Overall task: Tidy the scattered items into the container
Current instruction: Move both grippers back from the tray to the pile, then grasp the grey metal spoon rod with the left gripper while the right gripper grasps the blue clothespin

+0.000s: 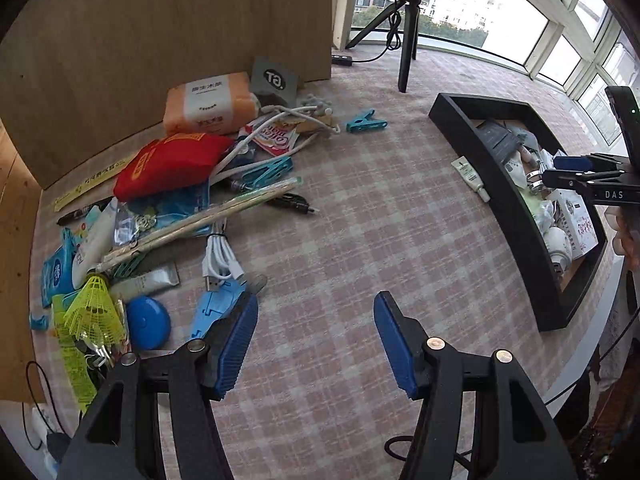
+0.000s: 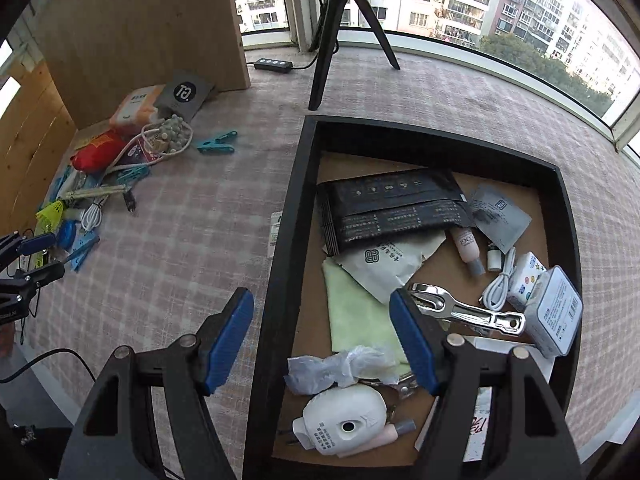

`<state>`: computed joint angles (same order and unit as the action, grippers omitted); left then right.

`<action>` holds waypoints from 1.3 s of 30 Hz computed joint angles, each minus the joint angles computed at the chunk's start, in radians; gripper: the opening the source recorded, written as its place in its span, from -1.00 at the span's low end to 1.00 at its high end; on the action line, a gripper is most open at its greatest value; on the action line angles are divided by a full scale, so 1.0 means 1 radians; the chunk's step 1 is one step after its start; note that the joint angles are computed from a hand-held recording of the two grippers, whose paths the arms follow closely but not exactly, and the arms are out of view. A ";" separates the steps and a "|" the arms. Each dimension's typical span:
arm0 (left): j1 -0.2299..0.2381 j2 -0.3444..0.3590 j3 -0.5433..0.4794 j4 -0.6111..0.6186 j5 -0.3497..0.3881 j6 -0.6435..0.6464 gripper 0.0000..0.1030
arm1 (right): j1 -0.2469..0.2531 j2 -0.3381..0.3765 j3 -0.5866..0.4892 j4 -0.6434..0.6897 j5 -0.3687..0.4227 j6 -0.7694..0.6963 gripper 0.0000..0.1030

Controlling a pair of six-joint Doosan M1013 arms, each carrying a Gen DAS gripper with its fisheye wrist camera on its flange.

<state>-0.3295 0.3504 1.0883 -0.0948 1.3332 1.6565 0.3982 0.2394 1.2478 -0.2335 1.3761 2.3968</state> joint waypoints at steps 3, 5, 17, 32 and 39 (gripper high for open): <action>0.034 -0.027 0.056 0.056 -0.004 -0.001 0.12 | 0.015 0.036 -0.032 0.009 0.003 -0.071 0.35; 0.054 -0.039 0.083 0.075 -0.003 0.020 0.09 | 0.019 0.057 -0.055 0.027 0.009 -0.106 0.35; 0.069 -0.003 0.079 0.118 0.059 0.188 -0.32 | 0.027 0.147 -0.177 0.064 0.053 -0.212 0.32; 0.074 0.042 0.047 0.079 0.123 0.268 -0.59 | -0.005 0.215 -0.284 0.083 0.074 -0.270 0.13; 0.075 0.051 0.034 0.052 0.145 0.276 -0.80 | -0.035 0.287 -0.379 0.037 0.111 -0.383 0.13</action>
